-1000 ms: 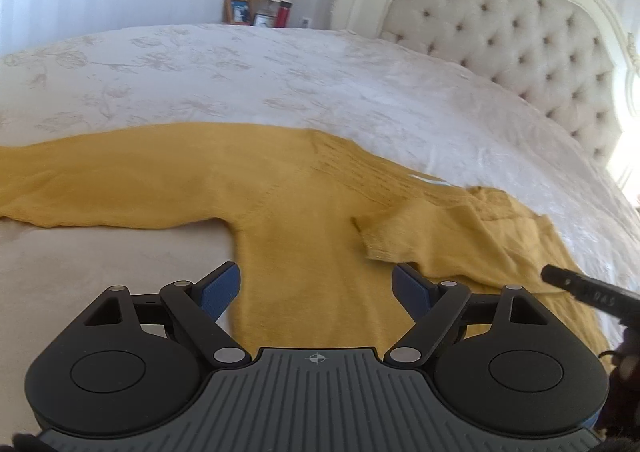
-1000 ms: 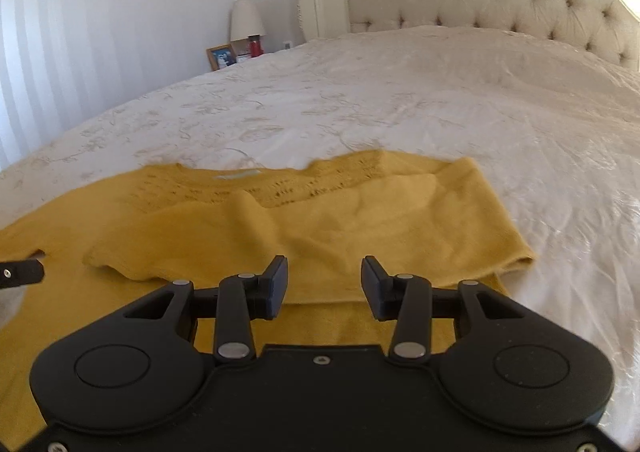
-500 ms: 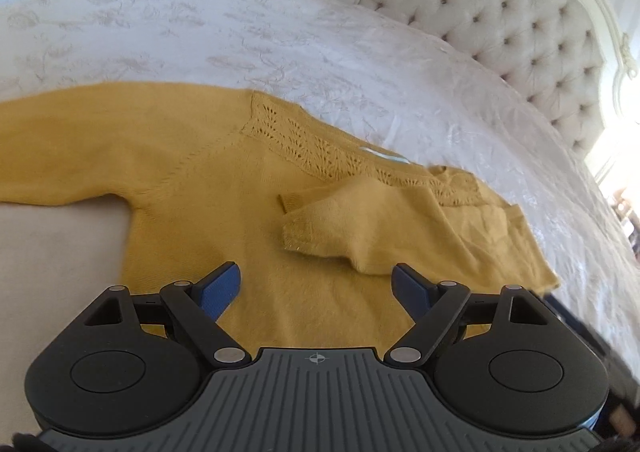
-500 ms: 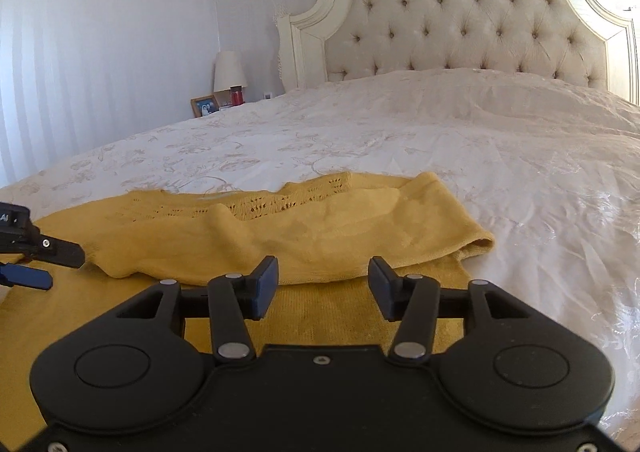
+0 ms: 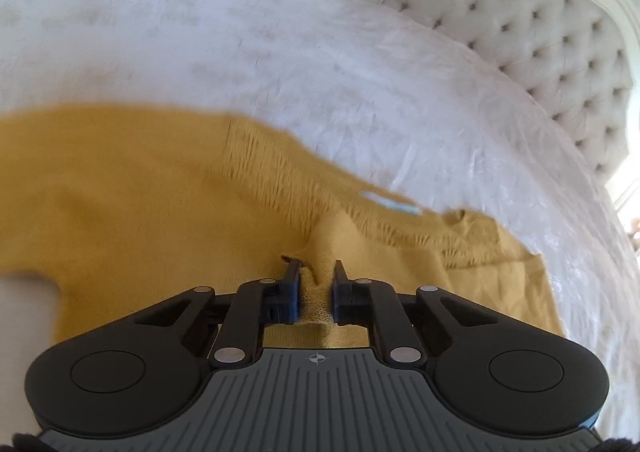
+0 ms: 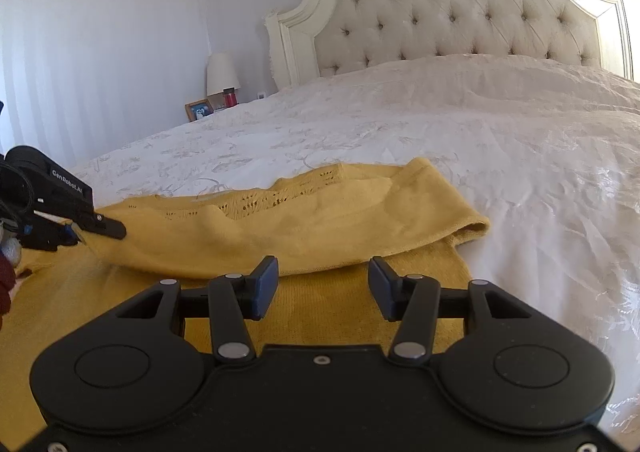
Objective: Fold small clothes
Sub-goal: 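Grasp the sweater side edge with the left gripper, then fold the side edge inward over the body with the left gripper, release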
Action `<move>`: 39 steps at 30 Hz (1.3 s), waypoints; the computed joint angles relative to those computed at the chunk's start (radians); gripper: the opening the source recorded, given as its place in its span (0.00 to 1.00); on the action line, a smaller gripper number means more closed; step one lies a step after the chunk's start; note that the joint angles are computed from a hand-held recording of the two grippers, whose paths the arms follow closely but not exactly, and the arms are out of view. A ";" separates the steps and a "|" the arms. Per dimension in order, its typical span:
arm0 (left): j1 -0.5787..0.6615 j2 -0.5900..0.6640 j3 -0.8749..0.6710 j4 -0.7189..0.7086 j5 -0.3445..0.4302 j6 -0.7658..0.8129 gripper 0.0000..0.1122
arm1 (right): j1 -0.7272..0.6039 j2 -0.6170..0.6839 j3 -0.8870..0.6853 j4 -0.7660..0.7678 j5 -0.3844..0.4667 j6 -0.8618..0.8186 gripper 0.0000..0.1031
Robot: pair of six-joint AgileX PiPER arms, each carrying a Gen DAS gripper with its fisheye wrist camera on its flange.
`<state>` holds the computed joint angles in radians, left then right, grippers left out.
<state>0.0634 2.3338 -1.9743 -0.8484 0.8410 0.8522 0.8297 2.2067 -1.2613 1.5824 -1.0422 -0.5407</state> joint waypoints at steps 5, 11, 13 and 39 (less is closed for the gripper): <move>0.000 -0.116 0.116 -0.129 -0.170 0.301 0.12 | 0.001 -0.003 0.010 -0.016 -0.002 0.027 0.59; 0.016 -0.002 -0.049 0.137 -0.140 0.051 0.14 | -0.007 -0.010 0.017 -0.015 0.020 0.025 0.59; 0.017 0.028 -0.079 0.200 -0.127 -0.018 0.16 | -0.013 -0.013 0.016 -0.013 0.033 0.019 0.59; 0.055 0.027 -0.012 -0.083 0.046 0.346 0.33 | -0.021 0.001 -0.021 0.018 0.055 -0.037 0.60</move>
